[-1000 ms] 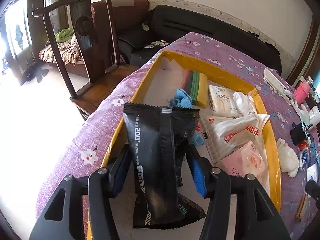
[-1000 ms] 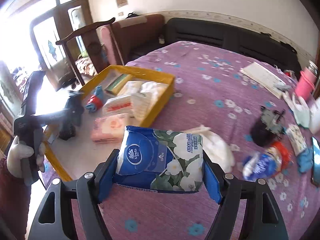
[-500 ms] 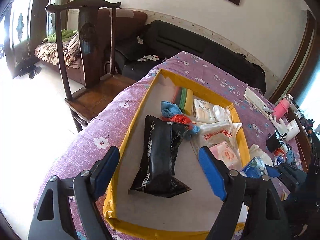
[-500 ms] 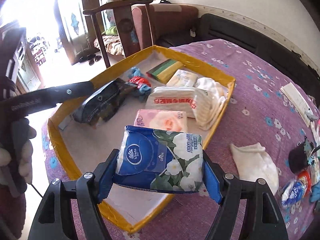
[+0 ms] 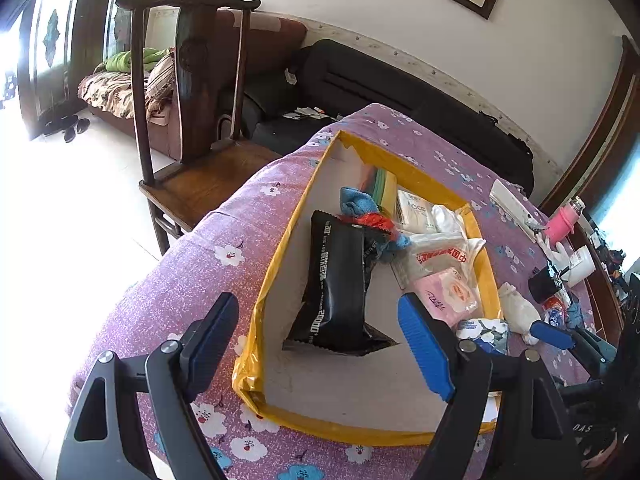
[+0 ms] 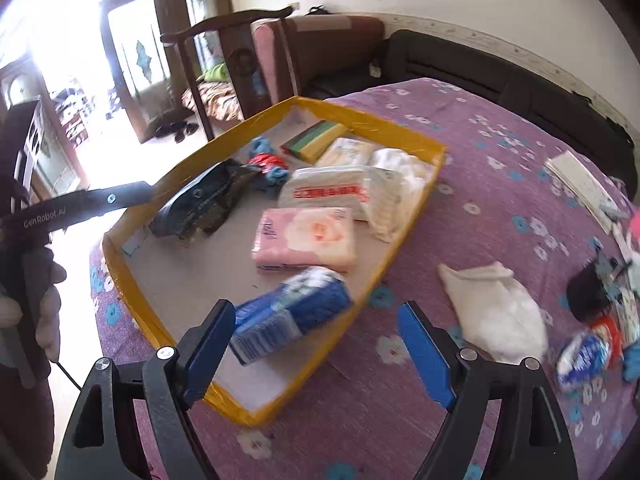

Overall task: Organize soft objects
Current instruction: 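Carry the black bag into the tray with the left gripper while the right carries the tissue pack, then grasp the white cloth with the left gripper while the right gripper grasps the striped sponge bag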

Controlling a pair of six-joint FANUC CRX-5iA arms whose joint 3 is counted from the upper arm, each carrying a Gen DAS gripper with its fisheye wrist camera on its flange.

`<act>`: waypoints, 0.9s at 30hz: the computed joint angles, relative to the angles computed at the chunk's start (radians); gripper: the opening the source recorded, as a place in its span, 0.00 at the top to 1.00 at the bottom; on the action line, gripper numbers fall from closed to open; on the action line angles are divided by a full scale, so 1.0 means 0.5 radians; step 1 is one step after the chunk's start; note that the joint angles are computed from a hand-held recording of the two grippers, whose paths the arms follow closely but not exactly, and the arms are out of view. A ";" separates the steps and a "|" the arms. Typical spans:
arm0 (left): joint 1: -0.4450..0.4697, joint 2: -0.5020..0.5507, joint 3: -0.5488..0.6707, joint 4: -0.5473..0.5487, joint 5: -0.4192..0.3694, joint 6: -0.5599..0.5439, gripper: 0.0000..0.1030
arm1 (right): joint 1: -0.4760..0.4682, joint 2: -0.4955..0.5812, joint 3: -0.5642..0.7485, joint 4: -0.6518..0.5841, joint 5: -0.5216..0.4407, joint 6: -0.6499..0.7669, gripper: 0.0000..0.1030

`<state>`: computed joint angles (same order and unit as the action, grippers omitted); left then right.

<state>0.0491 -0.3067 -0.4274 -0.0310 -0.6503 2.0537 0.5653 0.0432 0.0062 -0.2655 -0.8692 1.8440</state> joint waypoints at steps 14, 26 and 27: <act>-0.416 0.195 0.234 -0.079 -0.018 0.004 0.21 | -0.802 -0.104 -0.069 -0.277 -0.005 -0.225 0.12; -0.798 0.564 0.590 -0.154 -0.114 0.011 0.20 | -1.236 -0.118 -0.138 -0.377 -0.033 -0.193 0.11; -0.821 0.607 0.628 -0.149 -0.126 0.004 0.20 | -1.247 -0.110 -0.140 -0.380 -0.048 -0.175 0.11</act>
